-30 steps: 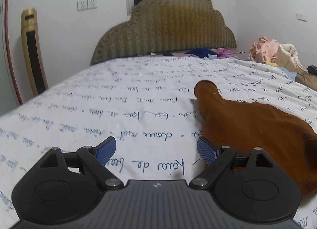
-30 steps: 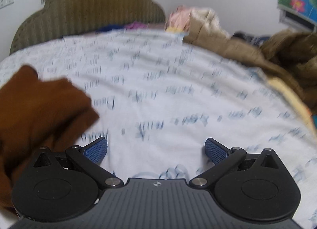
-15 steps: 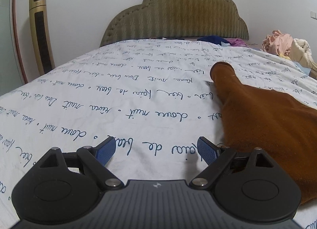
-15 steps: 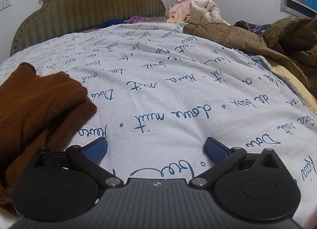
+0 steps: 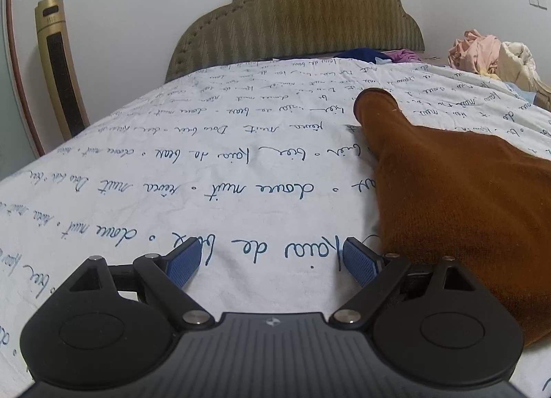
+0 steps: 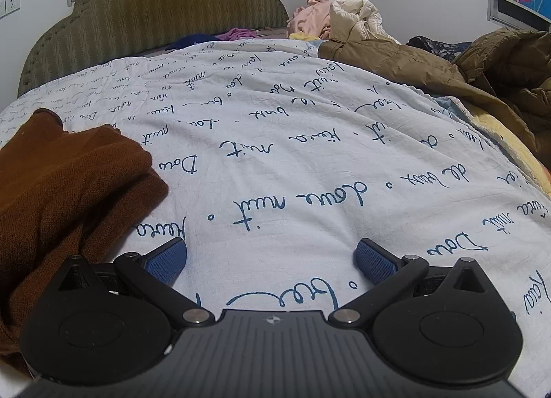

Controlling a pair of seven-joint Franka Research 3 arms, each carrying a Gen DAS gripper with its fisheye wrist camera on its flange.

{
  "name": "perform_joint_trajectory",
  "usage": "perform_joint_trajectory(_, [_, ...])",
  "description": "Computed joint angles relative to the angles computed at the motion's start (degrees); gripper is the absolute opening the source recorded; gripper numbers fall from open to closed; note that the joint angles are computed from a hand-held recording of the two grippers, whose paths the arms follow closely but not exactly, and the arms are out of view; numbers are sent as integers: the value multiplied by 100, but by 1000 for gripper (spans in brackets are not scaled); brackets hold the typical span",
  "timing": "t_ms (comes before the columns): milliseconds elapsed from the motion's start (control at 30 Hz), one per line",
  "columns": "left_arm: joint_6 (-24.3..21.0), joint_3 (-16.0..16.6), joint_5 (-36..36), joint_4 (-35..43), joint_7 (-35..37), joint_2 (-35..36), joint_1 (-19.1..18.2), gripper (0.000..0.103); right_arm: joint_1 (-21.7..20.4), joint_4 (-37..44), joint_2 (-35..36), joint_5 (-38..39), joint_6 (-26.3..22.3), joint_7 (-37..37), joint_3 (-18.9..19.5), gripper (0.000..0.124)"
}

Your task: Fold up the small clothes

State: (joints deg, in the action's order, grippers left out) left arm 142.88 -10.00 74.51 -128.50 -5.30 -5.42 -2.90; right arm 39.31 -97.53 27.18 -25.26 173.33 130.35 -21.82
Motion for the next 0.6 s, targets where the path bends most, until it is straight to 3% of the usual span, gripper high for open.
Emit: perform_joint_trajectory(600, [162,11,-183,-64,-70,-41,60,91,7,2,10,45,8,-39,-9,103])
